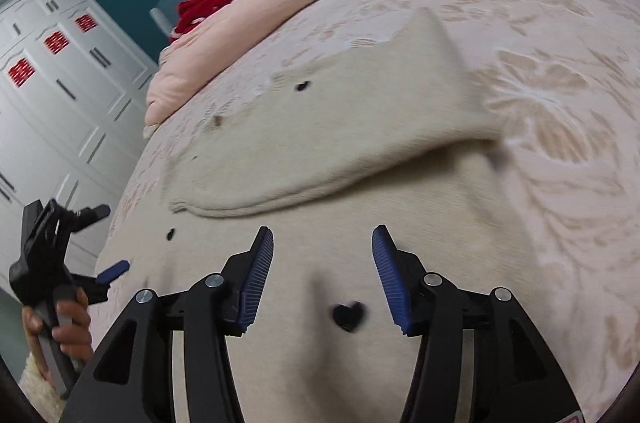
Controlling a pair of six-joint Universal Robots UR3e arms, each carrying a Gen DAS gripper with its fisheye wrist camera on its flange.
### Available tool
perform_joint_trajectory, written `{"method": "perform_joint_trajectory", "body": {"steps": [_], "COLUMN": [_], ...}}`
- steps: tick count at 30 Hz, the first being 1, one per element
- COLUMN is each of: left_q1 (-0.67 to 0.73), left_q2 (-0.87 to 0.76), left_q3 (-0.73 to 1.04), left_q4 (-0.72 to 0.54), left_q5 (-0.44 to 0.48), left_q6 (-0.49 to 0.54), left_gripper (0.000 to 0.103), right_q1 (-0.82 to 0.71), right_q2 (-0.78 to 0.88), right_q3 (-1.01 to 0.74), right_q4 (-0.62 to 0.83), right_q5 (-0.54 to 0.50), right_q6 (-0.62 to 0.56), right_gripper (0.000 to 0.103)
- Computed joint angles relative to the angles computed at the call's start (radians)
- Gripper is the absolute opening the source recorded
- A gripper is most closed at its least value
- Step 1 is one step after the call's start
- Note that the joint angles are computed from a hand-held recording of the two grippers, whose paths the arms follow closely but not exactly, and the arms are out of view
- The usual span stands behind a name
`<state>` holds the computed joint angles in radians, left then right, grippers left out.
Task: Fold small clothes
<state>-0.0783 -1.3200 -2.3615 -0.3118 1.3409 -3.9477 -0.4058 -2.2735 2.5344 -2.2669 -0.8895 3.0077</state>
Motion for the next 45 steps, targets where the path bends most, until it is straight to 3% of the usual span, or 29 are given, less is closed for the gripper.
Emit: {"method": "perform_joint_trajectory", "body": {"steps": [2, 5, 6, 8, 10, 11, 12, 17, 19, 20, 22, 24, 25, 27, 28, 31, 33, 36, 41, 44, 45], "left_q1": [0.004, 0.000, -0.006, -0.042, -0.038, -0.015, 0.002, -0.002, 0.005, 0.012, 0.008, 0.010, 0.019, 0.049, 0.060, 0.079, 0.064, 0.038, 0.003, 0.038, 0.041], "left_q2": [-0.191, -0.410, -0.450, -0.480, -0.476, -0.464, -0.447, -0.277, -0.211, -0.190, -0.193, -0.237, -0.255, -0.274, -0.272, -0.280, -0.294, -0.329, -0.419, -0.453, -0.469], "left_q3": [0.101, 0.243, 0.289, 0.350, 0.367, 0.347, 0.328, 0.291, 0.289, 0.286, 0.300, 0.282, 0.250, 0.145, 0.088, -0.048, -0.042, -0.035, -0.123, -0.183, -0.188], "left_q4": [0.072, 0.082, 0.043, 0.001, -0.010, 0.015, 0.039, 0.066, 0.057, 0.058, 0.022, -0.005, -0.011, 0.034, 0.067, 0.260, 0.276, 0.317, 0.585, 0.717, 0.747], "left_q5": [-0.021, -0.038, -0.028, 0.049, 0.034, -0.020, -0.046, 0.008, 0.037, 0.045, 0.092, 0.111, 0.110, 0.082, 0.076, 0.049, 0.069, 0.107, 0.153, 0.105, 0.101], "left_q6": [-0.011, -0.069, -0.087, -0.114, -0.066, -0.038, -0.029, 0.022, 0.057, 0.075, 0.123, 0.151, 0.145, 0.122, 0.106, 0.092, 0.089, 0.090, 0.087, 0.082, 0.085], "left_gripper": [0.098, 0.093, 0.080, 0.066, 0.017, 0.008, 0.009, 0.008, 0.008, 0.008, 0.008, 0.008, 0.009, 0.009, 0.009, 0.010, 0.011, 0.011, 0.012, 0.012, 0.012], "right_q1": [-0.128, -0.205, -0.189, -0.146, -0.105, -0.108, -0.103, -0.062, -0.029, -0.024, -0.026, 0.051, 0.093, 0.077, 0.039, 0.009, 0.040, 0.121, 0.486, 0.485, 0.455], "right_q2": [-0.109, -0.193, -0.172, -0.135, -0.027, 0.016, 0.076, 0.391, 0.485, 0.506, 0.492, 0.507, 0.560, 0.621, 0.591, 0.440, 0.355, 0.238, 0.604, 0.807, 0.846], "right_q3": [0.019, 0.053, 0.061, 0.087, 0.090, 0.089, 0.083, 0.013, -0.057, -0.089, -0.101, -0.119, -0.155, -0.136, -0.098, -0.109, -0.139, -0.135, -0.391, -0.474, -0.475], "right_q4": [0.195, 0.291, 0.240, 0.125, -0.023, -0.064, -0.129, -0.502, -0.543, -0.530, -0.530, -0.589, -0.550, -0.516, -0.528, -0.380, -0.274, -0.298, -0.482, -0.502, -0.494], "right_q5": [0.039, 0.090, 0.088, 0.075, 0.079, 0.092, 0.104, 0.083, 0.074, 0.101, 0.145, 0.003, -0.067, -0.084, -0.040, -0.037, -0.131, -0.230, -0.379, -0.396, -0.394], "right_q6": [-0.115, -0.183, -0.162, -0.110, -0.048, -0.032, 0.002, 0.230, 0.271, 0.269, 0.249, 0.247, 0.227, 0.219, 0.207, 0.143, 0.152, 0.216, 0.227, 0.341, 0.356], "right_gripper": [0.052, 0.055, 0.059, 0.064, 0.067, 0.068, 0.068, 0.067, 0.040, 0.008, 0.008, 0.008, 0.007, 0.005, 0.005, 0.008, 0.015, 0.016, 0.013, 0.009, 0.000]}}
